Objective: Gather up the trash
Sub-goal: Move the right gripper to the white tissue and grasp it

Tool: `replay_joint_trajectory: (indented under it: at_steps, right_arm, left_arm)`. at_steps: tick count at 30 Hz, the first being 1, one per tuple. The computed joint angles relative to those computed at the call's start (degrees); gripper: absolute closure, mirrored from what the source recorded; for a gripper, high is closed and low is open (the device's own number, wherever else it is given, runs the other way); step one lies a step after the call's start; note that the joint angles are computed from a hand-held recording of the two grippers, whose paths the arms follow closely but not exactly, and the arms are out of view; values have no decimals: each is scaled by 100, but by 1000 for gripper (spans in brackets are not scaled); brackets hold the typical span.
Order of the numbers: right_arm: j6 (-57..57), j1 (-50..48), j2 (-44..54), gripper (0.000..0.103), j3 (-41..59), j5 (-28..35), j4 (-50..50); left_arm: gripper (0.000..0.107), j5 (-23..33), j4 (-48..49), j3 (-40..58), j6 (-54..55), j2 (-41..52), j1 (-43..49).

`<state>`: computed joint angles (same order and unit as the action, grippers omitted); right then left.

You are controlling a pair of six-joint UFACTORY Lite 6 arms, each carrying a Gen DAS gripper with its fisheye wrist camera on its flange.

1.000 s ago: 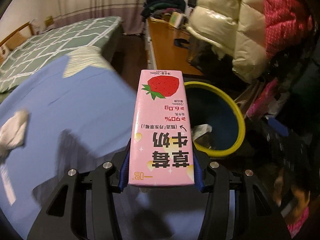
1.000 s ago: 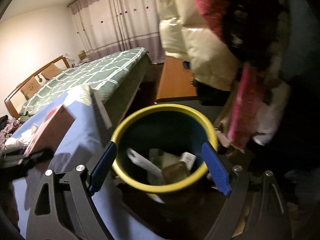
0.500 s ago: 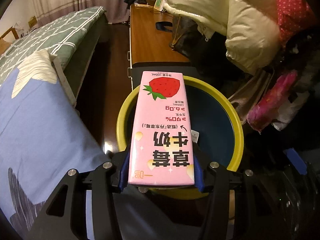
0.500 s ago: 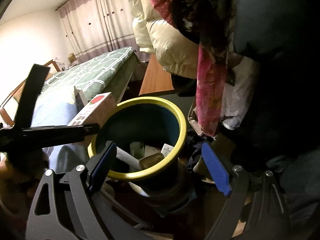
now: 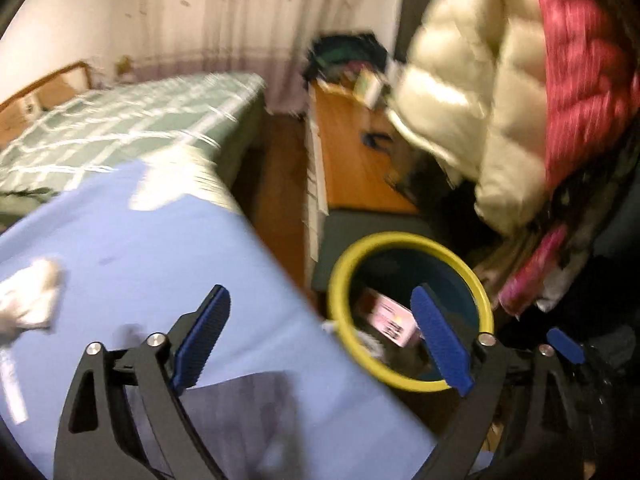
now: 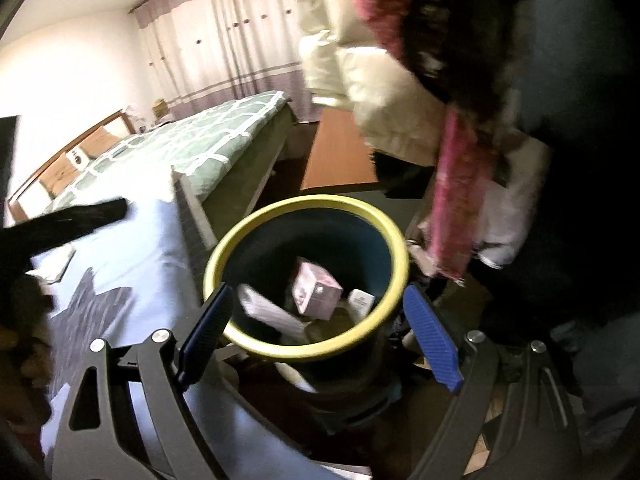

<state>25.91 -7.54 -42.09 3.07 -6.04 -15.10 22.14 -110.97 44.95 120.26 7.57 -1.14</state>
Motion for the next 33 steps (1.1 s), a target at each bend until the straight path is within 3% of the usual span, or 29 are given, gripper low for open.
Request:
replay_joint_trajectory:
  at_steps: [5, 8, 11, 13, 16, 19, 22, 29, 33]
  right_arm:
    - [-2640, 1275, 827, 21, 556, -315, 2998]
    - [-4075, 2196, 1386, 21, 934, -703, 4797]
    - [-5436, 3283, 2129, 21, 1542, -1144, 6596]
    - [-5789, 3875, 2724, 21, 2091, -1281, 7149]
    - [-5684, 4360, 3619, 21, 2943, -1225, 7113]
    - [-6307, 4879, 4563, 21, 3978, -1201, 7664]
    - [-6868, 5199, 5540, 21, 5142, -996, 8070]
    - [-11058, 5448, 8156, 21, 8585, -581, 11931]
    - [-13456, 5465, 9645, 21, 10677, -1003, 14164]
  left_arm:
    - [13, 1326, 1109, -580, -68, -765, 2817]
    - [13, 1874, 1359, -157, 152, -247, 4455]
    - [13, 1957, 1380, 543, 353, 519, 5470]
    - [13, 1963, 1298, 1055, 415, 1054, 5948]
    - [12, 1777, 845, 1907, 775, 1908, 6422]
    - [12, 1559, 247, 2663, 1169, 2692, 6675]
    - [12, 1475, 789, 3524, 254, 3378, 6865]
    - [11, 1201, 481, 3505, 495, 3539, 6828]
    - [10, 1181, 286, 3385, 670, 3462, 6803]
